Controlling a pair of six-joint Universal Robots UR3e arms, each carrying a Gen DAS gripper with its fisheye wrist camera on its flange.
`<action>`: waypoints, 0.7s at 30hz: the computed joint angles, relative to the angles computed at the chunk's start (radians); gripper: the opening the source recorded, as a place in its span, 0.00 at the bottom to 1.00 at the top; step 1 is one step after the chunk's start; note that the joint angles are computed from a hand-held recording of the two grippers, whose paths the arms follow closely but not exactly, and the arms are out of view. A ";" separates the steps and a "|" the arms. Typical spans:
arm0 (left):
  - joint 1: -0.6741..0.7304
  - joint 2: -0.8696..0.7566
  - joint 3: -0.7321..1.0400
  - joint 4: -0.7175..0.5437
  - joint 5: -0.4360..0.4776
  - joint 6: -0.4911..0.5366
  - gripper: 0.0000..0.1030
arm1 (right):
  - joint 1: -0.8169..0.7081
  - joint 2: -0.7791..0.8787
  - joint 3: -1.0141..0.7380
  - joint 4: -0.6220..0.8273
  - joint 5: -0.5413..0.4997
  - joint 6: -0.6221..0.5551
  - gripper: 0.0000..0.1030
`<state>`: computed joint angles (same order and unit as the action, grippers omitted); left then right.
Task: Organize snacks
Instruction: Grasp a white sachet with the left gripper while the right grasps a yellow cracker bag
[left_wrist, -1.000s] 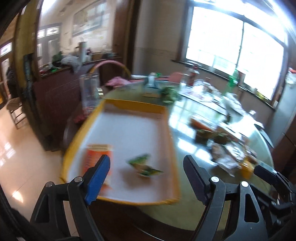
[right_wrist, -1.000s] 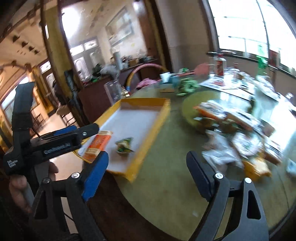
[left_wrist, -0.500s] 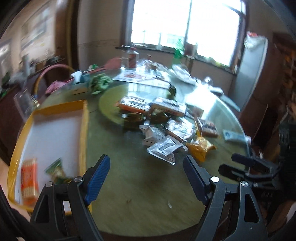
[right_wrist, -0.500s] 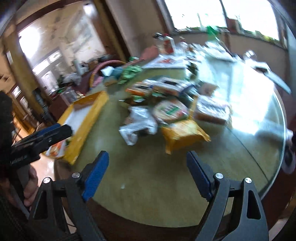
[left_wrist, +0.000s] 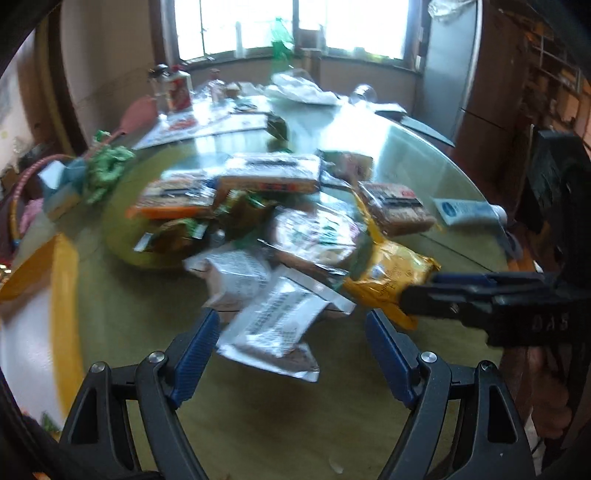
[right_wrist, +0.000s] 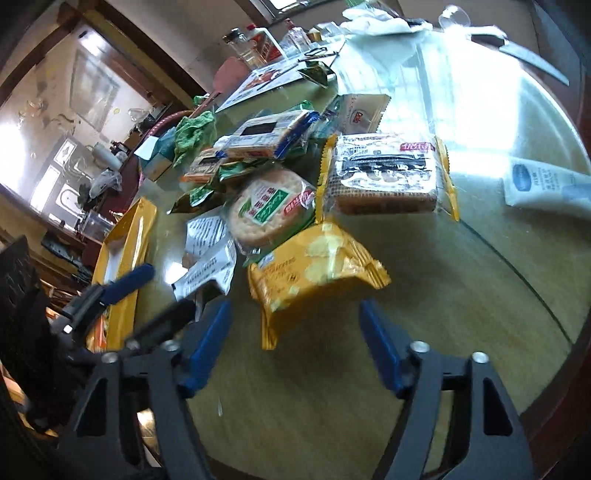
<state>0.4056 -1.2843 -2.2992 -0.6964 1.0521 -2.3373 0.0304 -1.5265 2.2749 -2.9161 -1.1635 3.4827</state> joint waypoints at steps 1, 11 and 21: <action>0.007 -0.002 0.011 -0.046 -0.016 0.015 0.78 | -0.005 0.013 -0.017 0.016 -0.001 0.000 0.63; 0.135 0.154 0.063 -0.455 -0.156 0.204 0.79 | -0.012 0.058 -0.083 0.034 -0.105 -0.004 0.59; 0.002 -0.106 0.087 -0.126 0.009 -0.043 0.73 | -0.008 0.068 -0.068 0.002 -0.089 0.019 0.60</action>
